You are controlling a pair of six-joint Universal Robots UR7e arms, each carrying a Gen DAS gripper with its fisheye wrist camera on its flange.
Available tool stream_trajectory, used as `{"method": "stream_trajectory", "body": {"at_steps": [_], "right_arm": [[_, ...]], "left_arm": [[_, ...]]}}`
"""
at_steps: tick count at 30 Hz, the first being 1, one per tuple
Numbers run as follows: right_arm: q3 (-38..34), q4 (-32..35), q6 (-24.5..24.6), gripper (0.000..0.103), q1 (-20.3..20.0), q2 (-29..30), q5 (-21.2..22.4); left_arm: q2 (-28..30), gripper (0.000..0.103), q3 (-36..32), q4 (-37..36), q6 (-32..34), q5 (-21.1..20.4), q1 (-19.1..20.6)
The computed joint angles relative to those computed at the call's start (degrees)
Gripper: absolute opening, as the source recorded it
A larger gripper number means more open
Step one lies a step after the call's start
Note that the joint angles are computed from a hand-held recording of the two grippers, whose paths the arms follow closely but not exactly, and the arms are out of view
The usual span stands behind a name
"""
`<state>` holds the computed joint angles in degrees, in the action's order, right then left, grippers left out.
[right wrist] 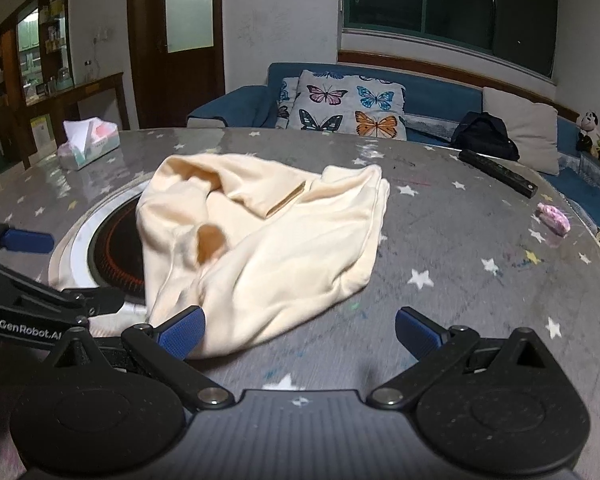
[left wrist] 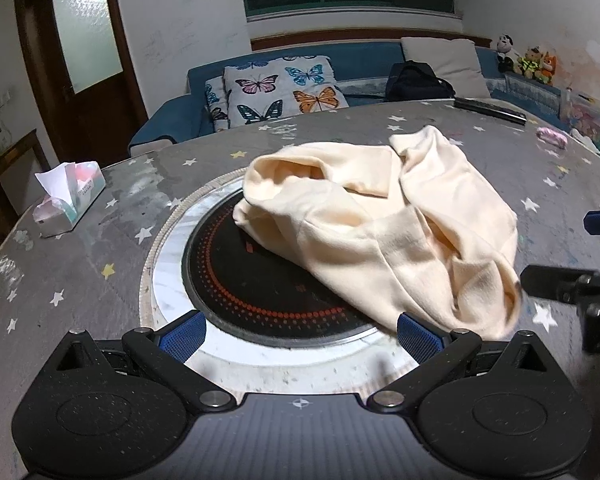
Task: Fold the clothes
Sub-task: 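Grasp the sweatshirt edge with the left tool while the right tool grasps another edge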
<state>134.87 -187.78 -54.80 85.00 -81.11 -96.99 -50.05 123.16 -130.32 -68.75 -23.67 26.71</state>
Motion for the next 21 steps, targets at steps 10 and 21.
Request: {"method": "stream_trajectory", "body": {"at_steps": [10,21], "right_arm": [[-8.20,3.88,2.66,0.084,2.38,6.06,-1.33],[-16.62,8.77,4.44,0.063,3.64,12.72,-1.54]], "left_arm": [[0.36,0.096,-2.18,-5.77,7.62,3.27,3.03],[1.86,0.070,-7.01,-17.65,22.47,7.04,9.92]]}}
